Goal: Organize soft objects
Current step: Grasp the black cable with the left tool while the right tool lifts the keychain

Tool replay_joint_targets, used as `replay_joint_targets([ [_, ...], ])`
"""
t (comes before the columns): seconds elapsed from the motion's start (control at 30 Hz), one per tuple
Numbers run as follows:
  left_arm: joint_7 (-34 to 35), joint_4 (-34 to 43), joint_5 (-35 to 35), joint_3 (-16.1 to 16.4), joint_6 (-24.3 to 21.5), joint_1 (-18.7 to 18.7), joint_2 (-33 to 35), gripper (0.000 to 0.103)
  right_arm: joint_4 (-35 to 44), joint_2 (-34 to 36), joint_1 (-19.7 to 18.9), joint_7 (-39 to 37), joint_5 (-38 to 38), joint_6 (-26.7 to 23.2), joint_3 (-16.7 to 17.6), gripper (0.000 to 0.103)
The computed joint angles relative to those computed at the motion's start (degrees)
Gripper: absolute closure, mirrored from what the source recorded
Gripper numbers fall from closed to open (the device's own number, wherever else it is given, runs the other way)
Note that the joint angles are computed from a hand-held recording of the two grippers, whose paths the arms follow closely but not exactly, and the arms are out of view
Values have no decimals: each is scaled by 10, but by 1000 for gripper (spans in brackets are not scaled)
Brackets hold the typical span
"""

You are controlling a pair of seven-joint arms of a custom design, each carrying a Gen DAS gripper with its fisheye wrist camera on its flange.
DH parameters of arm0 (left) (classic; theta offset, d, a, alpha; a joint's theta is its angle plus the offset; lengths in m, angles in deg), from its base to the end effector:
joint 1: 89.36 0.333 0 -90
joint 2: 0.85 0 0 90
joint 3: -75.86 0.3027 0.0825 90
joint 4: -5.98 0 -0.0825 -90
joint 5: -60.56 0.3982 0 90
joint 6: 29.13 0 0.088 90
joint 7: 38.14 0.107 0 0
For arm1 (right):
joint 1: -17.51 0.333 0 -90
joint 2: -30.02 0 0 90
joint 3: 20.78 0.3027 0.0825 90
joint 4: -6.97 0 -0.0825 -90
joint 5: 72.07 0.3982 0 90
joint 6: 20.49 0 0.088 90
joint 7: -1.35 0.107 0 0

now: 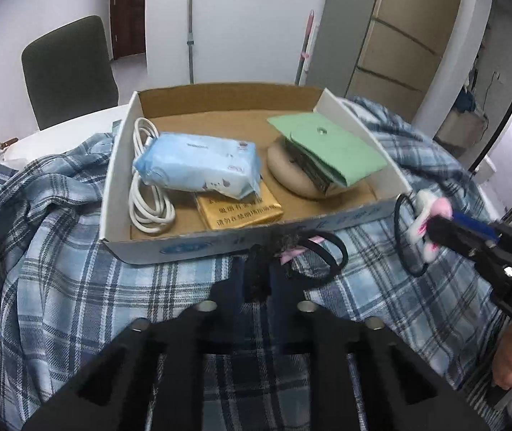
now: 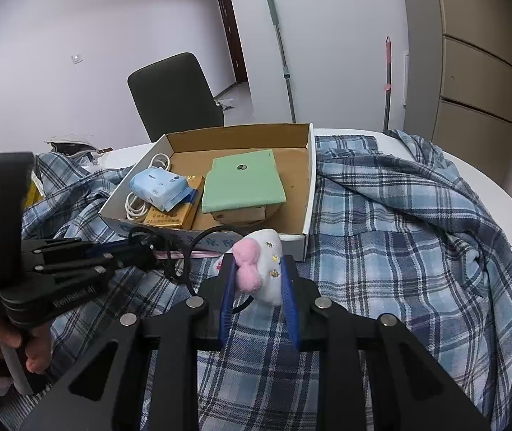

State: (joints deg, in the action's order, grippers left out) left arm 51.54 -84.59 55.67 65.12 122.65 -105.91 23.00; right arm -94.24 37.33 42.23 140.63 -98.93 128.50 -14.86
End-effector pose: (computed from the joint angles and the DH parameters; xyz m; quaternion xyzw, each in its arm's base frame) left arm 0.6579 -0.3132 0.4595 -0.5345 0.7787 -0.3090 0.1119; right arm 0.5646 0.3412 0.5487 -0.6489 0.6590 -0.2043 0.3209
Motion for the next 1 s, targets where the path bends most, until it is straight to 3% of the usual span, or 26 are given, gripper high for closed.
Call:
replay_joint_targets([
  [0.37, 43, -101, -11, -8, 95, 10, -87, 95, -7, -5, 1, 11, -17, 8, -2, 79],
  [0.53, 53, -130, -16, -11, 126, 13, -120, 95, -2, -15, 11, 41, -84, 5, -3, 79],
  [0.77, 38, -85, -4, -2, 154, 7, -110, 95, 69, -1, 16, 28, -121, -24, 0, 79],
  [0.9, -37, -22, 69, 39, 133, -26, -83, 95, 141, 30, 24, 28, -151, -45, -10, 79],
  [1.0, -72, 19, 99, 48, 130, -31, -66, 95, 181, 47, 35, 43, -179, -57, -22, 79],
])
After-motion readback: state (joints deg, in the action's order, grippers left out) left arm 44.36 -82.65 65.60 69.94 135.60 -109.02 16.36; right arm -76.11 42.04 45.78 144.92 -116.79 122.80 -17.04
